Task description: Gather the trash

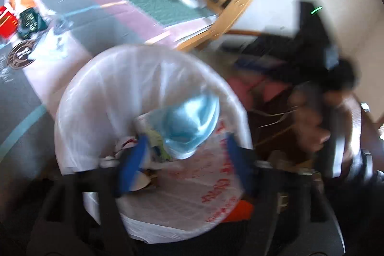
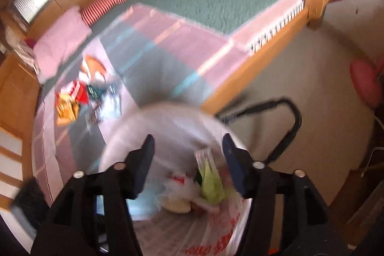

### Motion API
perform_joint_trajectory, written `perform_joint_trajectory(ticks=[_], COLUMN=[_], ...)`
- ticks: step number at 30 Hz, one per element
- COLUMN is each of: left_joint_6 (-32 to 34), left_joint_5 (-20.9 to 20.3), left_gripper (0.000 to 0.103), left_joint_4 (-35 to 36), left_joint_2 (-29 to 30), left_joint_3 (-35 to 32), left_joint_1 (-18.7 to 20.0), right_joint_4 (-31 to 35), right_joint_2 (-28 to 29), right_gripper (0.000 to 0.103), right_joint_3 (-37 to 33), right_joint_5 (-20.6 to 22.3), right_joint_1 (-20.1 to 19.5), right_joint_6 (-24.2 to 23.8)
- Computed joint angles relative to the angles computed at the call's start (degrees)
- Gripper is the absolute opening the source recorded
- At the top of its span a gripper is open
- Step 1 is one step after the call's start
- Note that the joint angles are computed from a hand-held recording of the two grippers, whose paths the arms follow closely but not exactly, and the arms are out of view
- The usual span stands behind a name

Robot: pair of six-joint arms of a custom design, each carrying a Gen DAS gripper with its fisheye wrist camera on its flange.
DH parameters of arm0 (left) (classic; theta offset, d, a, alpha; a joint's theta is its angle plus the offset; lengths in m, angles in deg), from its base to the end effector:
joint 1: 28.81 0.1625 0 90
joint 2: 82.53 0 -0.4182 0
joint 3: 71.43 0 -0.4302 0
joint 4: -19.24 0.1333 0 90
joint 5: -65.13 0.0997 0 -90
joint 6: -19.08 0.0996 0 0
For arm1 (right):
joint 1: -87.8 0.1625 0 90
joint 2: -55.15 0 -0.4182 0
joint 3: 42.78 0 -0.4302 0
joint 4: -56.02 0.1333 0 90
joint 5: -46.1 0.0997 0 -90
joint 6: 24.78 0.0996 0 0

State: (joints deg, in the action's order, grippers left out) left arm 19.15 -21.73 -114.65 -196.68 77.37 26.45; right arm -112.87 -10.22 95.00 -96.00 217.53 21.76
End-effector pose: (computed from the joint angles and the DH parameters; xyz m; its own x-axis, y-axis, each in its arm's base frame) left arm -0.0553 -0.3233 0.2174 -0.8248 0.5628 -0.0543 0.5635 0.8104 -0.1605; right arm 0.3043 -0.2806 0.0830 -0.8251 0.3317 0.4574 -0.0526 0.7609 -0.6467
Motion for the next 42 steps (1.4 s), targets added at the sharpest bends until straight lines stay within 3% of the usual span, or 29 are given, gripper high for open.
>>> perform_joint_trajectory(ticks=[3, 4, 5, 7, 8, 10, 12, 14, 16, 19, 20, 22, 24, 26, 28, 31, 35, 37, 39, 41, 42], left_joint_6=[-0.58, -0.37, -0.29, -3.12, -3.27, -5.40, -5.35, -4.95, -11.03, -16.65, -17.71, -19.97, -21.66, -23.48, -25.49, -25.81, -26.22, -26.43, -26.66, -26.54, -26.48], left_joint_5=[-3.91, -2.26, 1.78, 13.61, 19.61, 30.40, 35.93, 36.22, 36.93, 29.02, 28.34, 30.38, 29.79, 29.11, 31.01, 33.64, 35.09, 34.63, 34.24, 33.99, 33.92], left_gripper=[0.088, 0.088, 0.088, 0.090, 0.090, 0.092, 0.092, 0.092, 0.092, 0.092, 0.092, 0.092, 0.092, 0.092, 0.092, 0.092, 0.092, 0.092, 0.092, 0.092, 0.092], left_joint_4=[-1.86, -1.51, -1.81, -2.20, -2.84, -2.32, -4.15, -6.99, -4.27, -2.73, -1.81, 0.45, 1.08, 0.22, -0.63, -4.08, -3.72, -3.82, -3.85, -3.85, -4.11], left_joint_2=[-1.99, -2.83, -4.22, -6.48, -6.41, -5.95, -5.12, -5.06, -3.61, -2.50, -2.24, -3.34, -3.40, -4.30, -5.78, -6.19, -6.39, -5.44, -4.40, -3.55, -2.88], left_joint_3=[-1.83, -2.90, -4.20, -5.77, -7.50, -9.66, -11.29, -11.48, -13.42, -16.78, -17.49, -17.40, -17.76, -17.37, -16.35, -15.68, -16.10, -16.55, -17.00, -17.41, -17.62], left_joint_1=[4.89, 5.82, 6.47, 4.85, 5.91, 6.27, 10.29, 14.44, 19.44, 26.35, 27.58, 27.81, 28.63, 28.79, 27.52, 27.45, 28.22, 29.11, 29.92, 30.59, 30.82], right_joint_4=[-3.51, -6.47, -8.91, -13.38, -15.40, -15.70, -12.84, -8.08, -2.81, 7.78, 11.00, 12.63, 12.00, 11.51, 10.61, 11.86, 15.12, 15.57, 16.33, 15.94, 14.96], right_joint_2=[1.86, 3.71, 5.39, 9.70, 13.09, 19.50, 25.86, 33.81, 40.13, 46.05, 47.41, 48.68, 49.45, 48.70, 47.08, 46.90, 50.90, 52.63, 53.88, 54.07, 53.53], right_gripper=[0.067, 0.069, 0.074, 0.077, 0.078, 0.081, 0.081, 0.081, 0.081, 0.081, 0.078, 0.056, 0.046, 0.045, 0.045, 0.045, 0.047, 0.050, 0.066, 0.079, 0.082], right_joint_3=[-3.05, -4.74, -6.40, -10.54, -13.82, -20.70, -28.48, -38.08, -46.21, -54.78, -56.79, -57.92, -58.01, -56.53, -53.74, -52.31, -56.02, -57.72, -59.24, -59.54, -59.01], right_joint_5=[-0.37, 0.66, 1.90, 4.94, 6.64, 9.27, 12.36, 11.32, 8.59, 5.67, 6.02, 5.12, 4.59, 7.34, 13.81, 24.20, 31.16, 33.01, 33.89, 32.11, 31.74], right_joint_1=[0.94, 0.72, 0.59, -0.52, -1.36, -2.67, -4.19, -5.59, -7.01, -9.25, -10.03, -10.14, -9.50, -8.86, -7.97, -5.83, -3.25, -2.79, -2.55, -2.25, -2.54], right_joint_6=[-6.02, -9.36, -12.40, -17.84, -20.24, -24.53, -30.30, -35.36, -37.52, -33.66, -31.93, -31.59, -32.82, -31.81, -30.38, -32.19, -35.97, -37.09, -38.27, -37.67, -37.50])
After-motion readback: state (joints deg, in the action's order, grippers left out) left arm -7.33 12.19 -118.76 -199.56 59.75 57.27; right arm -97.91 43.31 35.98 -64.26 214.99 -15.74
